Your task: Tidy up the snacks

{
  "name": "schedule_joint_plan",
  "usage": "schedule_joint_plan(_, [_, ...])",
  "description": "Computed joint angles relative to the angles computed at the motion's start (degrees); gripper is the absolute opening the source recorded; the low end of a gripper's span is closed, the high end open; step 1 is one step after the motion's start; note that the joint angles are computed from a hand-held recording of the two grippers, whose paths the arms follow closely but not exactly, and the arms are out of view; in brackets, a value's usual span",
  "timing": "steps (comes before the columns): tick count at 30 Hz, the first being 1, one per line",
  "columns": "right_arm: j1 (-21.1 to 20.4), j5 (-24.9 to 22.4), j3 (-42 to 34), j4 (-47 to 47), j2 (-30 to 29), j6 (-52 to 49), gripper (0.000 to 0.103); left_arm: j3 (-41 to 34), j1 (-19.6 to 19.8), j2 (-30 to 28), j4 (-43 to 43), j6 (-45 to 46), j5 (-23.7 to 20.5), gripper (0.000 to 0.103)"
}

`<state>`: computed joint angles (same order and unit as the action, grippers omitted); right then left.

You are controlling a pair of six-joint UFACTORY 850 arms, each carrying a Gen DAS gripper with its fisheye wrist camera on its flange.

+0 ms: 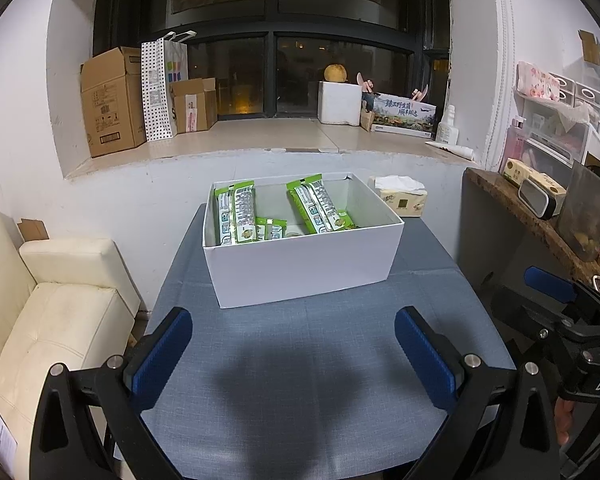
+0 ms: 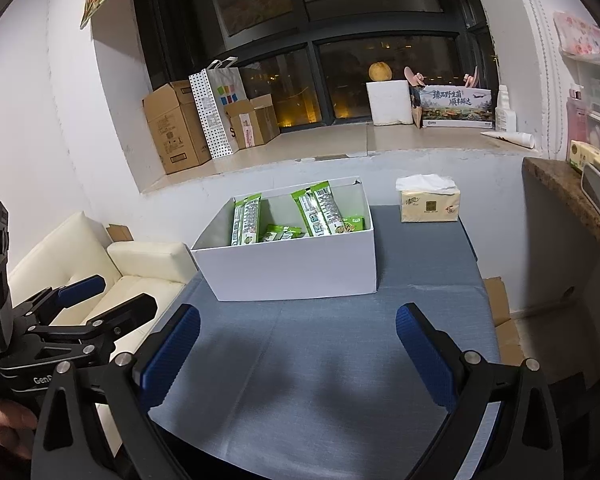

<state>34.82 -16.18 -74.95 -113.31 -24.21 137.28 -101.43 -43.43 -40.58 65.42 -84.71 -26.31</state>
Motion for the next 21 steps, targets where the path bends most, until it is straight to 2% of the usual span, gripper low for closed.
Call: schedule_joint_plan(21, [0.3, -0.6, 0.5, 2.6, 0.5, -3.0, 0.101, 0.8, 0.1, 0.6, 0.8, -0.7, 0.6, 0.103])
